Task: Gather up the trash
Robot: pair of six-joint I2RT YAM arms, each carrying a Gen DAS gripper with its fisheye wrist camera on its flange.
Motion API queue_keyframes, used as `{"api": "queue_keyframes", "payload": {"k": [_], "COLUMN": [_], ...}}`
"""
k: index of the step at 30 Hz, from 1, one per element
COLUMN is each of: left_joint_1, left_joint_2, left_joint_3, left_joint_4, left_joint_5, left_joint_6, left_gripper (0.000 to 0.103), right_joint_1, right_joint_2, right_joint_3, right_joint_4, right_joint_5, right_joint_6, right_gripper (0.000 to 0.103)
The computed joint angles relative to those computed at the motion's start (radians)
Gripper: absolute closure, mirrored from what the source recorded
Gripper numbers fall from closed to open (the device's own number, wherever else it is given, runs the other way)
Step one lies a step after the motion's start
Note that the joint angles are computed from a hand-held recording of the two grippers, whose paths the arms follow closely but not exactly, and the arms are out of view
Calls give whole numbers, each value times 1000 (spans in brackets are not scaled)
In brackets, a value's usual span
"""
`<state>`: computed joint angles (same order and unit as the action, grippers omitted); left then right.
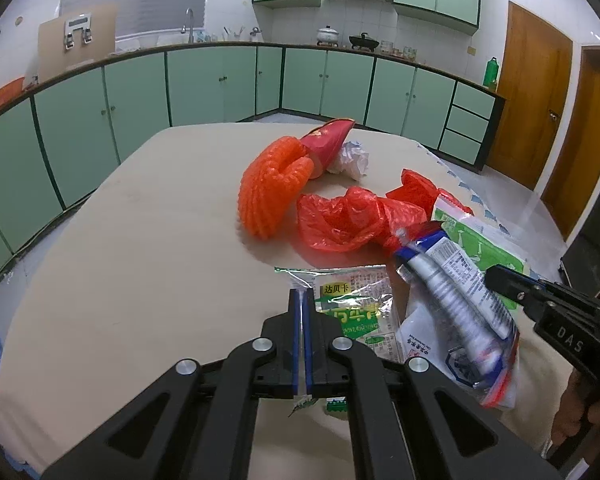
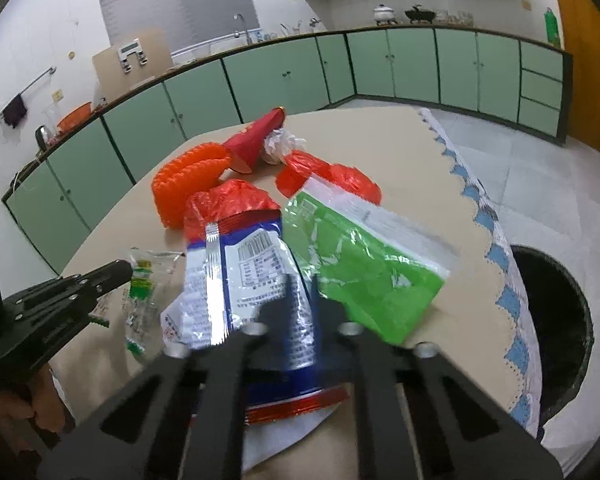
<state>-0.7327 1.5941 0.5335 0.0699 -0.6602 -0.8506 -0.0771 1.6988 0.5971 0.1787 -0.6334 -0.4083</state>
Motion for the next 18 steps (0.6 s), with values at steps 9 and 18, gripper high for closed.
{"api": "queue_keyframes", "payload": {"k": [9,18], "left_joint_1": [-21,-26], "left_joint_2": [-6,-12], "left_joint_3": [6,-5], "left_joint_4": [-30,-36], "left_joint_5": [-21,-25], "left_joint_6": [-12,-26], "left_gripper": [101,101], "right_joint_1": [-22,-6], "right_joint_2": [-64,-36], "right_joint_3": [-32,-65], "right_joint_4": [-49,-18], "right_joint_5": [-31,23], "right_joint_6": [-40,-59], "right_gripper": [76,55]}}
